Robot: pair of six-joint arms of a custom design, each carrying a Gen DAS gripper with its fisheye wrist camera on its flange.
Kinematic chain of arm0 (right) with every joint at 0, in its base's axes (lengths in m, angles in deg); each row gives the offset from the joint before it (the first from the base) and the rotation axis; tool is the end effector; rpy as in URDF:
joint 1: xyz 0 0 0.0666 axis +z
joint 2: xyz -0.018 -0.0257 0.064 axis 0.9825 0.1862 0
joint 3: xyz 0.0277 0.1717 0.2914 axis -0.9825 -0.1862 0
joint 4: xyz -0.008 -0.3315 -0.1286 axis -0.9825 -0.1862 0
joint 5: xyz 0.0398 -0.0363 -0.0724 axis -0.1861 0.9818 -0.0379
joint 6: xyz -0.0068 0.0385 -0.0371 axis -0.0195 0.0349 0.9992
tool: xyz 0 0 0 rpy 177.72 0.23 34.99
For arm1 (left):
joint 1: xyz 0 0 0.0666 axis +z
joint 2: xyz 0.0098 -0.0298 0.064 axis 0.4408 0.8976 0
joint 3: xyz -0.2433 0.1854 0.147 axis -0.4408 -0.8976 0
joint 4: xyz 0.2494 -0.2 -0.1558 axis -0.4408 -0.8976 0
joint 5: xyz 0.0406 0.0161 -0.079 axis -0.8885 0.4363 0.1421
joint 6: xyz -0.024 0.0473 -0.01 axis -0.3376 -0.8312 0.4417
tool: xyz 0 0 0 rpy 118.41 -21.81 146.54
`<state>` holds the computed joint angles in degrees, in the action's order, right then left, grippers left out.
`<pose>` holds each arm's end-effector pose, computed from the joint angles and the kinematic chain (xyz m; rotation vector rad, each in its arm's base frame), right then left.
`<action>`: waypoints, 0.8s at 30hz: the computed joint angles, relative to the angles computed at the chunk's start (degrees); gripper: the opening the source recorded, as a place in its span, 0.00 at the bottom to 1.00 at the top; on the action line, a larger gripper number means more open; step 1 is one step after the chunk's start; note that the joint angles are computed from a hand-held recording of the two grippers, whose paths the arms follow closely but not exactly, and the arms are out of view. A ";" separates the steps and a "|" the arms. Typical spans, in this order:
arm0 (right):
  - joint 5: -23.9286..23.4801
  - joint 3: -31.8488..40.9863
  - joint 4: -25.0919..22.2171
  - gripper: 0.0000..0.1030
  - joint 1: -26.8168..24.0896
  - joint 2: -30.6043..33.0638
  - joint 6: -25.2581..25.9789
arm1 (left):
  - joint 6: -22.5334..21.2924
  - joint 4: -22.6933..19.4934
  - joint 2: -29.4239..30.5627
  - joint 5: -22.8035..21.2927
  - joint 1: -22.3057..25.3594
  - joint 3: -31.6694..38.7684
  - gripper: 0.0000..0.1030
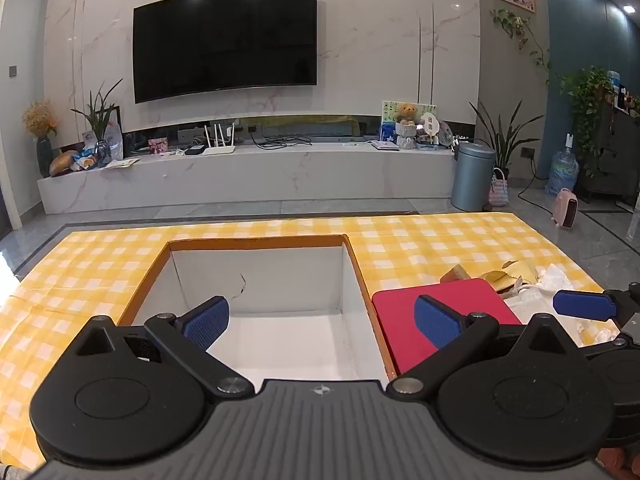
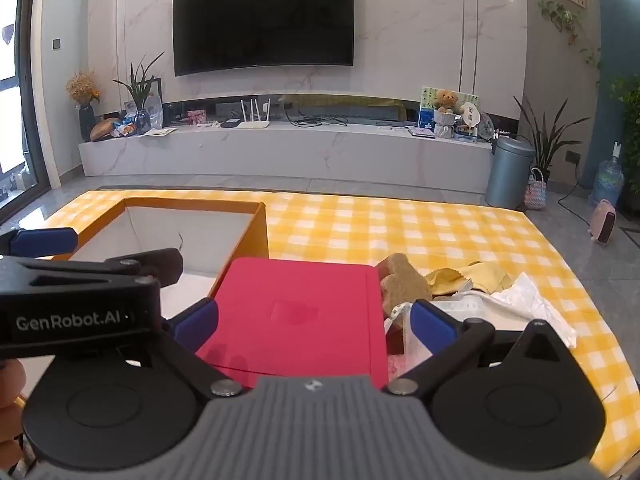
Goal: Organize soft objects
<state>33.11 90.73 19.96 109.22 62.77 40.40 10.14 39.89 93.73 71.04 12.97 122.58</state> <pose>0.5578 0.2989 0.3809 0.2028 2.1349 -0.0857 0.6139 -0.1492 0.3806 0.4126 2.0460 -0.2219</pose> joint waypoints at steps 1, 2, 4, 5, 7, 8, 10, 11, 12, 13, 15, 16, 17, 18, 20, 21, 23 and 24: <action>0.14 0.10 -0.11 0.97 0.02 0.08 0.19 | -0.10 0.20 -0.03 -0.03 0.00 -0.10 1.00; 0.26 0.22 -0.19 0.97 0.04 0.19 0.36 | -0.26 0.49 -0.10 -0.14 -0.02 -0.27 1.00; 0.41 0.79 -0.59 0.97 0.07 0.65 0.64 | -0.64 0.81 -0.11 -0.65 -0.14 -0.37 1.00; 0.53 1.16 -0.76 0.97 0.10 0.97 0.77 | -0.70 0.72 0.01 -0.83 -0.20 -0.18 1.00; 0.50 0.27 0.68 0.97 0.13 0.30 0.96 | -0.46 0.31 0.49 -0.77 -0.27 0.61 1.00; 0.59 0.12 0.87 0.97 0.12 0.19 1.15 | -0.24 0.08 0.80 -0.68 -0.31 1.10 1.00; 0.74 -0.12 0.99 0.97 0.04 -0.05 1.57 | 0.59 1.04 0.20 -0.49 0.17 0.46 1.00; 0.81 -0.40 1.16 0.97 -0.02 -0.27 1.76 | 0.69 0.87 0.37 -0.56 0.13 0.81 1.00; 0.70 -0.59 1.17 0.97 -0.13 -0.45 1.89 | 0.72 0.92 0.48 -0.65 0.07 0.96 1.00; 0.56 -0.90 1.23 0.97 -0.25 -0.70 2.01 | 1.49 2.54 -0.87 -0.93 0.12 -1.76 1.00; 0.66 0.72 0.27 0.97 -0.12 0.34 2.07 | 1.67 2.22 -0.85 -0.92 0.11 -1.68 1.00; 0.80 0.46 0.40 0.97 0.22 0.33 1.86 | 1.74 2.12 -0.86 -0.96 0.08 -1.68 1.00; 0.81 0.45 0.30 0.97 0.21 0.29 1.86 | 1.81 2.03 -0.88 -1.03 0.04 -1.69 1.00; 0.79 0.74 0.05 0.97 0.17 0.49 1.89 | 1.84 1.92 -0.91 -1.14 -0.01 -1.71 1.00; 0.93 1.30 -0.48 0.97 0.22 0.82 1.96 | 1.80 1.78 -0.75 -1.04 0.16 -1.52 1.00; 0.98 1.47 -0.69 0.97 0.22 0.91 2.04 | 1.74 1.76 -0.80 -1.15 0.13 -1.57 1.00; 1.11 2.01 -1.06 0.97 0.23 1.30 2.24 | 1.73 1.63 -0.68 -1.20 0.08 -1.40 1.00; 1.19 2.01 -1.08 0.97 0.25 1.31 2.36 | 1.70 1.49 -0.66 -1.18 0.09 -1.30 1.00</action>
<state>34.29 92.74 18.88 109.47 64.09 42.76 11.84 41.39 93.07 69.86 13.06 121.28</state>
